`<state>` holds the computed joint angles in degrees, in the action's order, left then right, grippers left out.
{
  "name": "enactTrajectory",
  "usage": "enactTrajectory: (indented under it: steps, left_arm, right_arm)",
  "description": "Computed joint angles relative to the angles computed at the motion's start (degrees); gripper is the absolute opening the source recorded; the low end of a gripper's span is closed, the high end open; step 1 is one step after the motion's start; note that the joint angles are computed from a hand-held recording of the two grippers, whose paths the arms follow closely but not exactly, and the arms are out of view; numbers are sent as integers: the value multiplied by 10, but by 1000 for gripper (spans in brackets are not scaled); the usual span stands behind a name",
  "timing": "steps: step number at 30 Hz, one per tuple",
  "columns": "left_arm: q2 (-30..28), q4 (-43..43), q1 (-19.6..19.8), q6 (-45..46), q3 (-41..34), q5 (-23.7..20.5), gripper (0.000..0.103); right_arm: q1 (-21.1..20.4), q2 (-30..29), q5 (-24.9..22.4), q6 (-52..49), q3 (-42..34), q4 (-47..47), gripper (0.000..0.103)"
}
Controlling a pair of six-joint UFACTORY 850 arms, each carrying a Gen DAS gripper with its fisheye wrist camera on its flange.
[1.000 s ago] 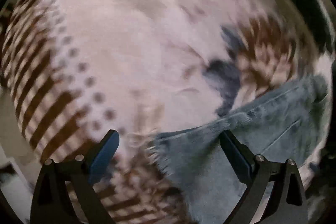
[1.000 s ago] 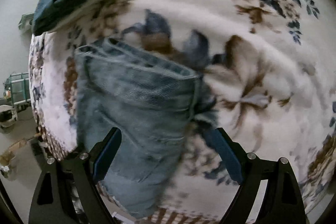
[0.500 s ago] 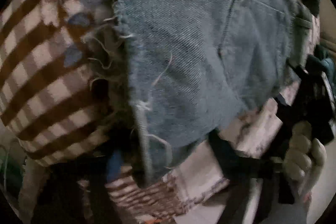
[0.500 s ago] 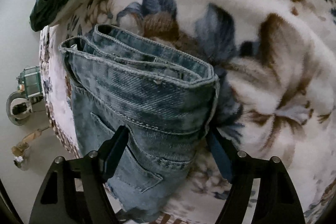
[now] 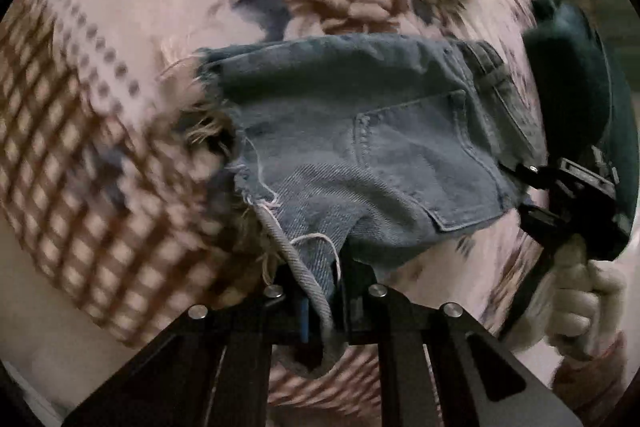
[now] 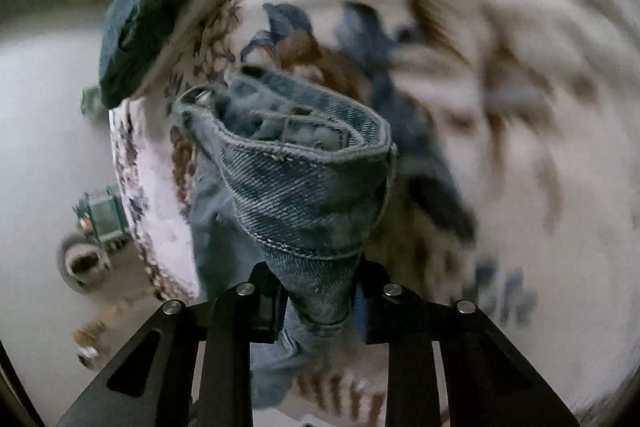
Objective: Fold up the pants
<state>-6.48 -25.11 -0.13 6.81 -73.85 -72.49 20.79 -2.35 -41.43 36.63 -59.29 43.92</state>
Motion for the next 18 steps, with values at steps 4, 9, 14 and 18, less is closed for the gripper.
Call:
enactTrajectory:
  steps: [4, 9, 14, 18]
  left_arm:
    - [13, 37, 5, 68, 25, -22, 9]
    - [62, 73, 20, 25, 97, -30, 26]
    - [151, -5, 81, -91, 151, -10, 98]
    - [165, -141, 81, -181, 204, 27, 98]
  right_arm:
    - [47, 78, 29, 109, 67, -3, 28]
    - [73, 99, 9, 82, 119, 27, 45]
    - [89, 106, -6, 65, 110, -3, 73]
    - [79, 86, -12, 2, 104, 23, 73]
